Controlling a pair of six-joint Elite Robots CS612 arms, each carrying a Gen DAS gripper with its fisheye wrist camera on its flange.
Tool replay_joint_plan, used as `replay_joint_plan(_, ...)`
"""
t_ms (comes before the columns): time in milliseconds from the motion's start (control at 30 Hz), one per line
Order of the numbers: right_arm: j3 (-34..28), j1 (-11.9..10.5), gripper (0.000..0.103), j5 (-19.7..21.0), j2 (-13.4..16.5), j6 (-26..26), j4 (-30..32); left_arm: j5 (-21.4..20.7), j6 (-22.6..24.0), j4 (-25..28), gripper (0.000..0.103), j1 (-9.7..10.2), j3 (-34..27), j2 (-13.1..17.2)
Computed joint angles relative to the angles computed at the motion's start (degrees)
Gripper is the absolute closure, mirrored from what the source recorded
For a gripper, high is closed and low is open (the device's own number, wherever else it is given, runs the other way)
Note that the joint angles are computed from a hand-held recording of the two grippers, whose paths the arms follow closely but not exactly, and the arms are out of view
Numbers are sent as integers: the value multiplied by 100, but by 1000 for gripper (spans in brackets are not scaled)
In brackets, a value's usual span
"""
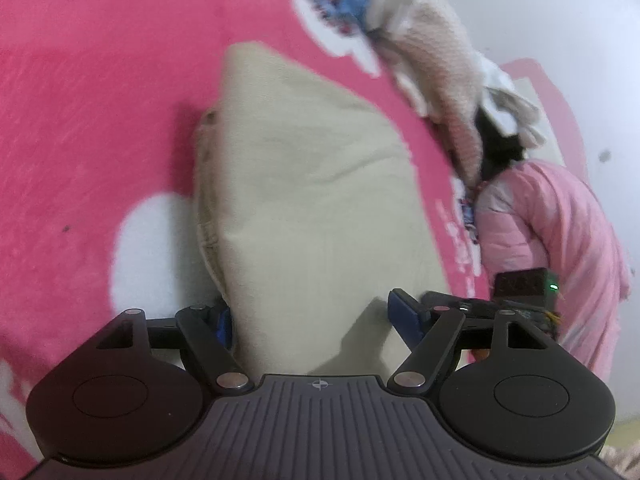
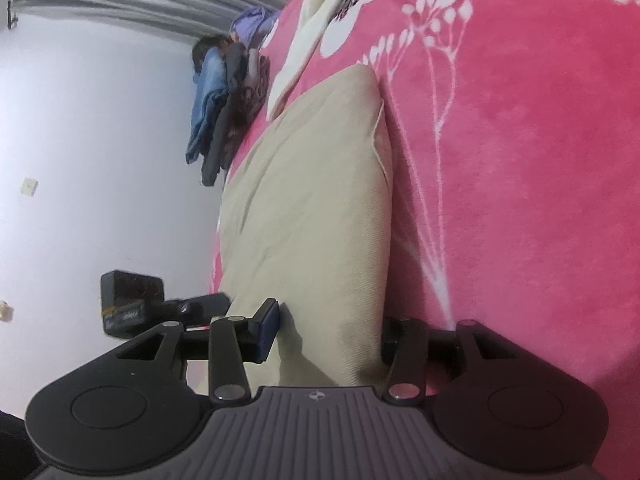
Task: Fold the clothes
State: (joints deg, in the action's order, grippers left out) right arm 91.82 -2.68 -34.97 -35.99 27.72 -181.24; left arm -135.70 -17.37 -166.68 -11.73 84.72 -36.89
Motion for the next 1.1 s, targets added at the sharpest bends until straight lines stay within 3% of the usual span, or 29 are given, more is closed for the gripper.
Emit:
replay_joint_plan(100, -38, -40, 56, 133, 84, 228, -191, -554, -168, -571, 27, 59, -27, 102)
replay_joint_plan(233, -88, -53, 63, 159, 150, 409, -290, -34, 387, 363, 29, -65, -143, 139)
replay_joint_plan(300, -79, -54, 64, 132, 158, 503, -384, -99, 303, 290, 24, -69, -167, 165)
replay_joint_plan(433, -66, -27, 64, -20, 192, 858, -716, -96, 213, 249, 30, -91, -151, 121)
replay_joint_plan(500, 30, 0, 67, -256, 117, 919, -790, 312, 448, 432, 37, -178, -85, -21)
replay_joint_plan(600, 228, 96, 71, -822, -85, 840, -778, 1252, 855, 1047, 39, -374, -38, -275)
replay_joint_plan(733, 368, 235, 71, -1443, -266, 703, -703, 2097, 1430, 991, 39, -608, 156, -513)
replay_joint_plan(933, 468, 264, 71, -1615, -293, 708, -861, 2348, 1701, 1002, 39, -693, 183, -557)
replay_joint_plan(1100, 399, 195, 69, -1278, -134, 1113, -1042, 2770, 1832, 991, 38, -822, 236, -604)
